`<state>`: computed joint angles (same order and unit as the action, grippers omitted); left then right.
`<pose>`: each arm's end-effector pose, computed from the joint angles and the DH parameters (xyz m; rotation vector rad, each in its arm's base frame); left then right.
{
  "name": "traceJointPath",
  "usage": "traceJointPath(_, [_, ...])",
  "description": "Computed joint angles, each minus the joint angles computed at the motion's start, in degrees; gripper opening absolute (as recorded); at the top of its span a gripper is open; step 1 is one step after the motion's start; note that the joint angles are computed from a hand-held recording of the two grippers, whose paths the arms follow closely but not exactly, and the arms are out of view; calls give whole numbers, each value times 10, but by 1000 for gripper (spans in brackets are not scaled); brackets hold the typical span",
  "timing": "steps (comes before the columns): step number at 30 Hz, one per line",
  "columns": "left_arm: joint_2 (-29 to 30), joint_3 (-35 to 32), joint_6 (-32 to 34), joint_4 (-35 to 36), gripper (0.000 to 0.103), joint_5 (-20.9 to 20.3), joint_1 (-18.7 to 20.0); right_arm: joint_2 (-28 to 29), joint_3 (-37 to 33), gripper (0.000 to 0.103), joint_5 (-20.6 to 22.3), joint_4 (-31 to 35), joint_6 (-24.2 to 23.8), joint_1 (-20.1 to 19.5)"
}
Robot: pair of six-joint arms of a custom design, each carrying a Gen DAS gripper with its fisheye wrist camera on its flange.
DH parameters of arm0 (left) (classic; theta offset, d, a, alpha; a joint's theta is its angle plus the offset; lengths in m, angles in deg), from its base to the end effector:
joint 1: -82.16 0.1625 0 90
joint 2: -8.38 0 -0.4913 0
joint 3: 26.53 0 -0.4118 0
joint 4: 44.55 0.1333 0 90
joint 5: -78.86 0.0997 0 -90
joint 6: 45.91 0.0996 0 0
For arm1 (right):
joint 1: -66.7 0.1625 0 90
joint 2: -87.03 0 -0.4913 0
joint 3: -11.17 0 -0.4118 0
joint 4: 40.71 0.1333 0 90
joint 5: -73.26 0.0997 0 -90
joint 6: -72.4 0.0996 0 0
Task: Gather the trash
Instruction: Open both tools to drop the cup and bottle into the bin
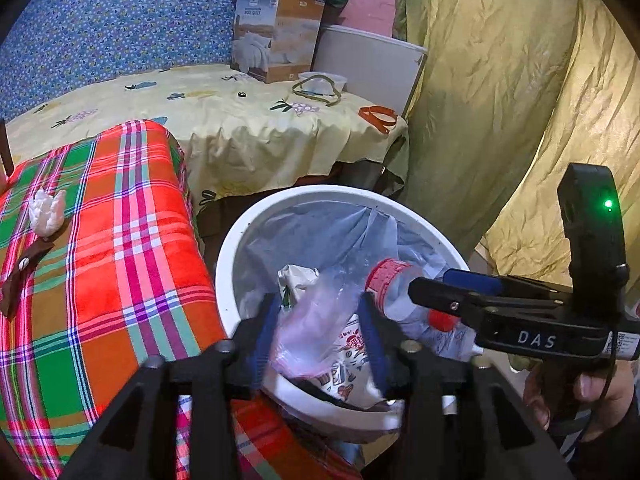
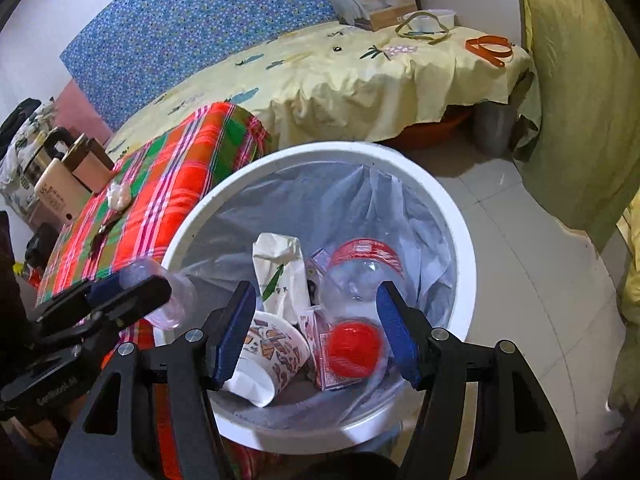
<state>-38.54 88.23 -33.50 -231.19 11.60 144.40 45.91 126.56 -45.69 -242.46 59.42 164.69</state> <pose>-0.1379 -0.6309 0.1075 0.8016 2.6009 -0.7646 0.1696 -0.5961 0.0807 0.2393 -2.4946 0.8181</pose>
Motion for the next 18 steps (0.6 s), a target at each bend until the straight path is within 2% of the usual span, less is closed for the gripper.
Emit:
traceJointPath(8, [-13,12,-4,-18,51,-6,3,-7,20,64,8,-45,7,2])
traceJointPath(18, [-46,53,-14,-49,51,15,-2,-1,35,64,31,-74,-4,21])
